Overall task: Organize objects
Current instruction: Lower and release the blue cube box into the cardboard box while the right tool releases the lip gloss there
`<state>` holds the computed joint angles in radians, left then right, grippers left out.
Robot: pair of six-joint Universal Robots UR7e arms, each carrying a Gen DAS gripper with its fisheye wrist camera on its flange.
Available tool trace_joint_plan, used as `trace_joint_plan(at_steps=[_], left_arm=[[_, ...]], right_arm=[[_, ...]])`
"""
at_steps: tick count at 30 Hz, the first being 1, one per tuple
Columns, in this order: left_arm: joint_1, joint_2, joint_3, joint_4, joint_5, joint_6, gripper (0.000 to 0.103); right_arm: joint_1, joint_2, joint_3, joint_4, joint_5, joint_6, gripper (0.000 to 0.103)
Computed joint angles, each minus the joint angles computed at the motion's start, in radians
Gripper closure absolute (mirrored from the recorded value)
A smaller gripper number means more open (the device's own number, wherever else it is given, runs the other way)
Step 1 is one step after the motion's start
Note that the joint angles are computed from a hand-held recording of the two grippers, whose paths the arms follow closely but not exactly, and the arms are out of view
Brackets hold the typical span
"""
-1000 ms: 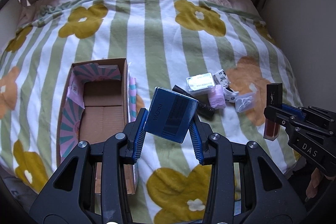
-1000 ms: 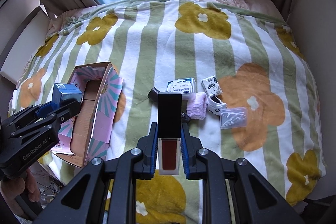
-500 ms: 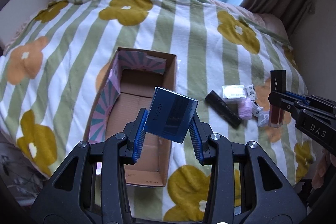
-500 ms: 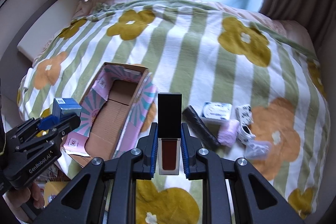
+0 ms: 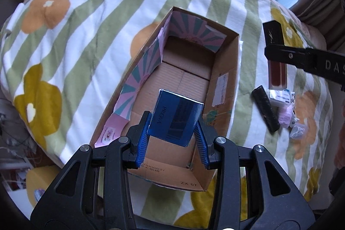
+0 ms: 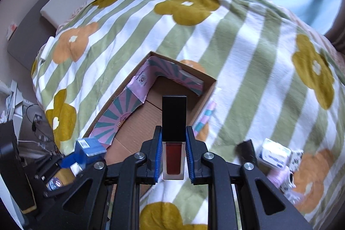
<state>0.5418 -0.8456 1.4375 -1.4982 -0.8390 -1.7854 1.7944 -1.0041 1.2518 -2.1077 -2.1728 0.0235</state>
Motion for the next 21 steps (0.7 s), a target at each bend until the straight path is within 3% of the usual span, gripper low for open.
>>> trace_joint_plan(at_steps=[11, 21], left_arm=[[0.092, 0.013, 0.100, -0.166, -0.028, 0.064, 0.067], [0.135, 0.014, 0.157, -0.275, -0.059, 0.121, 0.068]], right_arm=[[-0.075, 0.226, -0.196, 0.081, 0.051, -0.092, 0.085], [-0.101, 0.302, -0.261, 0.123, 0.052, -0.113, 0.085]])
